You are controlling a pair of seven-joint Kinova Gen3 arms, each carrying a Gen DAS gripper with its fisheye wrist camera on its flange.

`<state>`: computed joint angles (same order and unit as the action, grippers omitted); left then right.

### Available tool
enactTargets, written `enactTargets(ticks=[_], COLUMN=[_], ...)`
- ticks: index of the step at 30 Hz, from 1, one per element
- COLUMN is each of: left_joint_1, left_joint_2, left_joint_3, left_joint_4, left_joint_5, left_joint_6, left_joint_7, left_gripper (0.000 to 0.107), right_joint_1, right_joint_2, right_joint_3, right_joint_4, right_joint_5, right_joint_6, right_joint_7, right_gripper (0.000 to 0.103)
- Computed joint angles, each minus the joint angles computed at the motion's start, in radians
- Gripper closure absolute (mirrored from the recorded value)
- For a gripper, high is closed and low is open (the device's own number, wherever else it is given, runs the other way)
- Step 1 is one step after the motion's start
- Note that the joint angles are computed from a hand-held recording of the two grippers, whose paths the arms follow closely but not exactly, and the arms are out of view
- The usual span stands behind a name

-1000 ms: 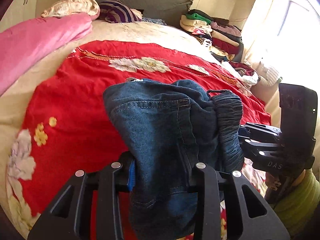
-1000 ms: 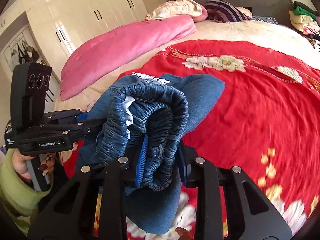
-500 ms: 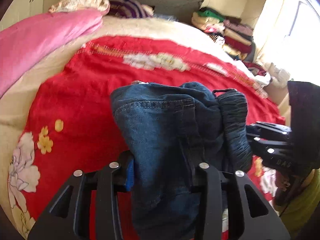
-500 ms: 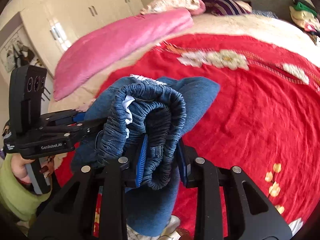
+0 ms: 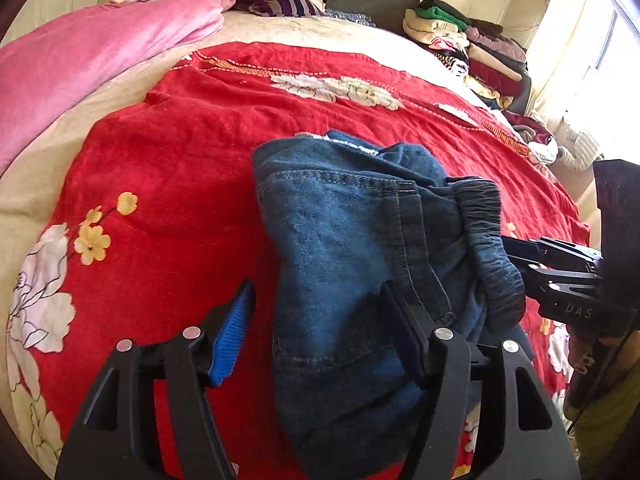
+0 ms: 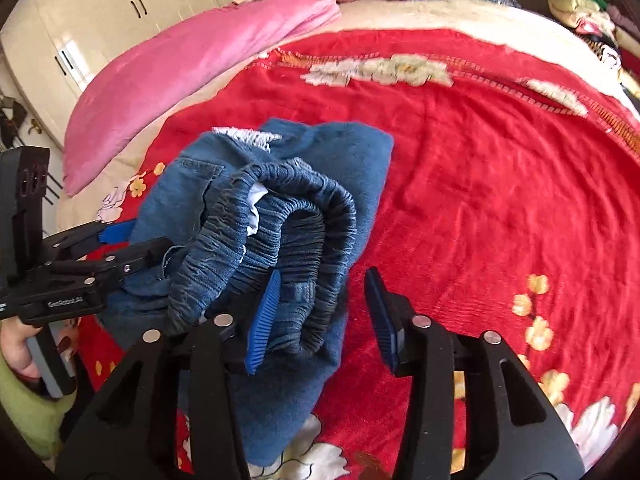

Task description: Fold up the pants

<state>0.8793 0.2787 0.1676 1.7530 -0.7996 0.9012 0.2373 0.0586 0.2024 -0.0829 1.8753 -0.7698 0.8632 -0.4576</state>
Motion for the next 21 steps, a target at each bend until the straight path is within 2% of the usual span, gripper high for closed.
enactTargets(ticks=[1,6,8,14,15,16,21], left_joint_1=[0.009,0.058,0.078,0.137,0.152,0.172,0.231], left_joint_2=[-0.004,-0.028,-0.036,-0.043,-0.042,-0.039,-0.033], left_joint_3=[0.001,0.024,0.04,0.086,0.095,0.098,0.132], left_joint_4=[0.0,-0.005,-0.012,-0.048,-0.059,-0.073,-0.115], left_joint_5=[-0.006,-0.052,-0.068,-0.111,-0.115,-0.118,-0.14], left_joint_6=[0.009,0.085,0.127,0.264,0.298,0.334,0.45], left_joint_7=[0.008,0.071,0.096,0.138,0.145,0.151,0.179], left_gripper=[0.039,0.034,0.025,0.024,0.011,0.009,0.009], right_joint_1=[0.005,0.045,0.043,0.025,0.019,0.014,-0.003], right_joint_2=[-0.014,-0.101,-0.138,-0.289,-0.307,-0.322,-0.398], right_joint_3=[0.001,0.034,0.054,0.147,0.164,0.182,0.25], right_joint_4=[0.008,0.058,0.077,0.174,0.186,0.195,0.241], right_joint_5=[-0.008,-0.105,-0.13,-0.227,-0.241,-0.252,-0.272], right_joint_6=[-0.006,0.018,0.026,0.028,0.032,0.039,0.071], right_joint_7=[0.005,0.091,0.123,0.25,0.266,0.28,0.318], right_gripper=[0.061,0.034,0.03,0.016,0.014,0.013,0.009])
